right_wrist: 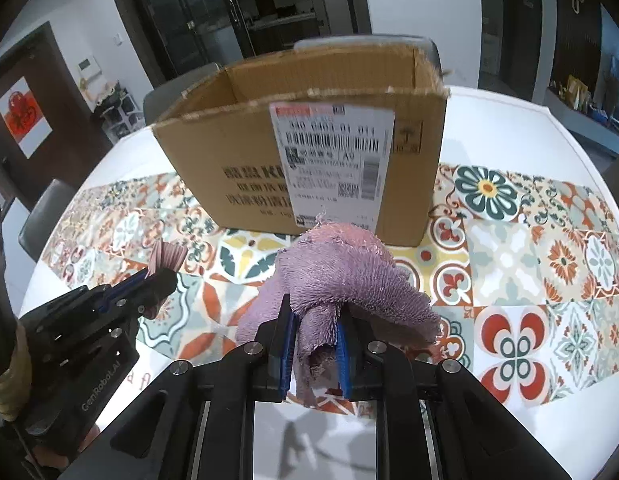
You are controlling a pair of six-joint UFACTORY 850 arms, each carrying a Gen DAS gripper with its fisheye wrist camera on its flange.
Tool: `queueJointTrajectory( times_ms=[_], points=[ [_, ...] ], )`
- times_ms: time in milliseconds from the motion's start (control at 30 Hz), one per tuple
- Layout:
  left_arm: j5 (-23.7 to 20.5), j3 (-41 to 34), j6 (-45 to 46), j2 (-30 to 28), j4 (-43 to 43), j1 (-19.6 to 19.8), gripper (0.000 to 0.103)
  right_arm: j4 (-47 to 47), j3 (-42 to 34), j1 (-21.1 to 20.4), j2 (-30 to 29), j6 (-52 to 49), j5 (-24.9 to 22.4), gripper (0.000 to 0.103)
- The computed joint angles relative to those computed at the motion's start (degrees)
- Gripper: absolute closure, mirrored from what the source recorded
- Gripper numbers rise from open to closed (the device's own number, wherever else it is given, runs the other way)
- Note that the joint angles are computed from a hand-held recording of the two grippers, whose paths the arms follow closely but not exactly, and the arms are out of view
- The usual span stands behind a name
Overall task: Organize soft objects
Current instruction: 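Lift the hair tie and towel and carry both over the box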
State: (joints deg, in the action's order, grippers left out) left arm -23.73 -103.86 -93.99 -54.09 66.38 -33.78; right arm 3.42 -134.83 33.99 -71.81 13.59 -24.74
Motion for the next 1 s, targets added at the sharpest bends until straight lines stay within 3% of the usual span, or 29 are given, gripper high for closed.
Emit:
queueJointTrajectory(
  times_ms=[267,667,867,1000],
  points=[
    [-0.8,3.3,-9.7,3.8,10.0,-1.2,0.094,0.8,9.5,0.3,6.7,-0.5,6.5,0.084],
    [-2.9,5.6,-17.8,7.6,20.6,-2.4,0.094,-7.2,18.5,0.8,14.1,6.5,14.8,0.084],
    [-4.5,5.7,-20.8,8.8,25.6,-2.7,0.094,-17.3,20.7,0.9,16.5,16.0,17.9,0.084],
    [-5.8,5.5,-22.3,9.4,28.8,-2.8,0.094,-29.4,21.4,1.0,17.6,27.6,19.5,0.084]
  ],
)
